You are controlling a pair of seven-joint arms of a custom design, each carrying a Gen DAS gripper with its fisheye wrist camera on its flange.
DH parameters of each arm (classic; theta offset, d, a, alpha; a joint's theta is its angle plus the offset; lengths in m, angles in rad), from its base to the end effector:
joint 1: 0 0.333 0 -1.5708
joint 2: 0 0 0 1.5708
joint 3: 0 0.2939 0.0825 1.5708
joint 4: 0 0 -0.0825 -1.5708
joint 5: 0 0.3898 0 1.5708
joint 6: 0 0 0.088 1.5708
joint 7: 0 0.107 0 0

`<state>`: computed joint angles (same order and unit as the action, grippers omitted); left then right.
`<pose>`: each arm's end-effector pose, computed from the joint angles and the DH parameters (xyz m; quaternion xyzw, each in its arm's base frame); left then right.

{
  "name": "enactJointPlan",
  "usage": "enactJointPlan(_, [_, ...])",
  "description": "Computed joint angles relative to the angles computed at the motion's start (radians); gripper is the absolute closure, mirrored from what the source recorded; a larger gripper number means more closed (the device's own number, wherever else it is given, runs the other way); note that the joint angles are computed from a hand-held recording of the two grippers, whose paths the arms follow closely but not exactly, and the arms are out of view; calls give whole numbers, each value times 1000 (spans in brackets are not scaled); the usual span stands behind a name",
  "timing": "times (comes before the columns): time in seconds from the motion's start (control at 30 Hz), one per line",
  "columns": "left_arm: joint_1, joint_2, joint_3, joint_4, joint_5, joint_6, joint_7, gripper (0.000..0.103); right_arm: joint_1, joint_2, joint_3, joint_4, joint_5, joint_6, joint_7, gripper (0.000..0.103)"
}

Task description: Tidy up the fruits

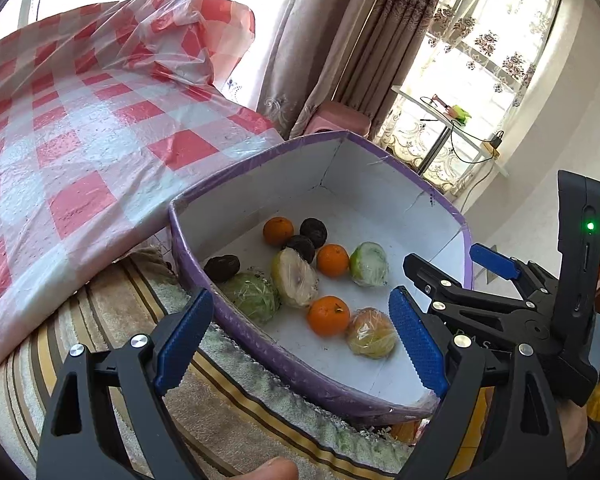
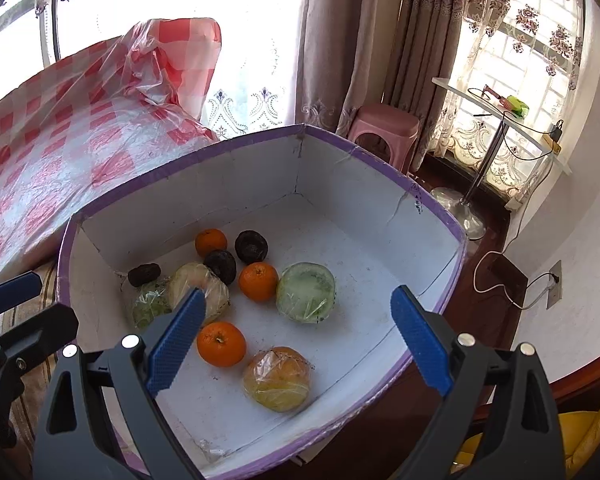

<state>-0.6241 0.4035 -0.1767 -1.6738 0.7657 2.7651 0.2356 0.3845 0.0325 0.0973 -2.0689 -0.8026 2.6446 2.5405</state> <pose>0.4790 -0.5135 0.4225 -0.6362 0.6654 -0.3715 0.1204 0.5200 0.2929 0.4451 -0.6975 0.6158 -0.2844 0.2309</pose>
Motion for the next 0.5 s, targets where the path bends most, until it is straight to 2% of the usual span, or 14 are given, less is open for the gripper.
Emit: enactJointPlan(0.5, [-2,5,0,9,7,-22,3,16,2,5,-4,2,13,0,-11,9])
